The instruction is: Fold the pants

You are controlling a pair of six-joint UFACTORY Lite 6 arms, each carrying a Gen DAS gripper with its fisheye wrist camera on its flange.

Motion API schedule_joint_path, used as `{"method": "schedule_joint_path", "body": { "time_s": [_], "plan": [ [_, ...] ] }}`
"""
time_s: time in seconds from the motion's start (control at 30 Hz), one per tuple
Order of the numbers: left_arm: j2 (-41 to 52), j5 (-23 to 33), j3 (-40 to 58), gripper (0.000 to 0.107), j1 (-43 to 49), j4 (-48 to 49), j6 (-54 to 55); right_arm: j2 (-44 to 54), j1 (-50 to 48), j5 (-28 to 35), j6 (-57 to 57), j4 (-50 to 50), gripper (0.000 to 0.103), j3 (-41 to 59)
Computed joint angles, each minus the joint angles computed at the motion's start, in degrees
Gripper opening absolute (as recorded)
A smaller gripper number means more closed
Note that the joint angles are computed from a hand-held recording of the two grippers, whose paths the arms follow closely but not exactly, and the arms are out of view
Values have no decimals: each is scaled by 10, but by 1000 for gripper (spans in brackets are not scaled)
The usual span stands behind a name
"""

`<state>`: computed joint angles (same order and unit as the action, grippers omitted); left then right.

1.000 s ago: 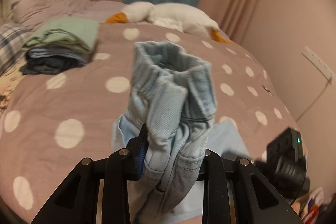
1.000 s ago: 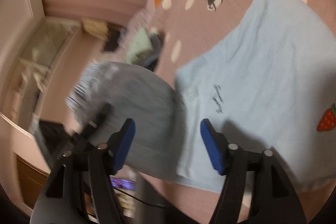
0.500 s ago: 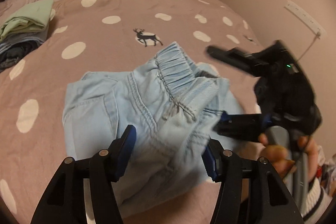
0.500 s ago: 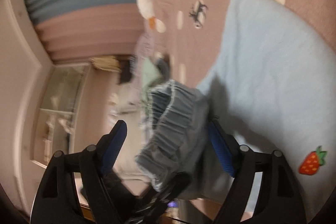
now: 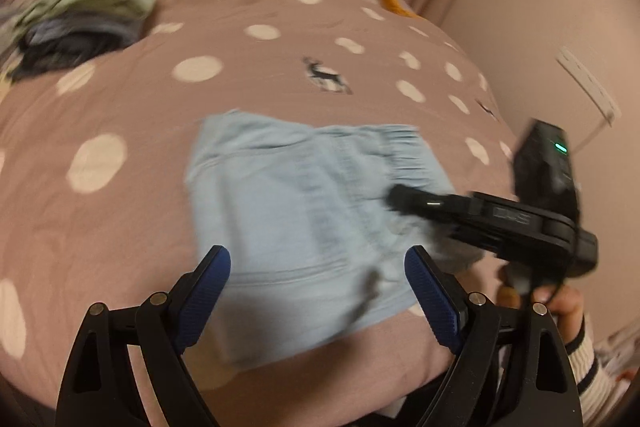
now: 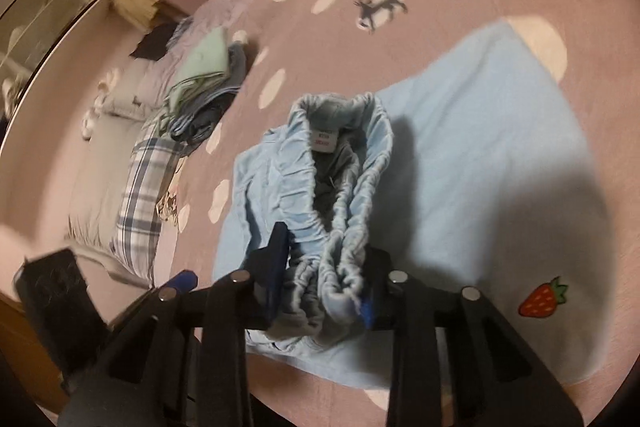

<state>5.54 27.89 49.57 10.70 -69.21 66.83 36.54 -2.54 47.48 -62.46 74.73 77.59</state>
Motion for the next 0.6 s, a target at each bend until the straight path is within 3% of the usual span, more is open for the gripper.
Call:
{"method": "schedule_joint_path", "body": {
  "time_s": [0.1,0.27,0.47,0.6],
  "plan": [
    [4,1,0,89,18,8,-10,-38,-26,20,-33,26,28,-23],
    [20,-2,4,89,24,5,-19,-19,-86,25,-38,31,27,-2],
    [49,-17,28,89,-8,22,-48,64,-107,-31,49,-50,31,55],
    [66,-28,51,89,-26,36,-62,61,-104,-39,21,-28,34,44]
  ]
}}
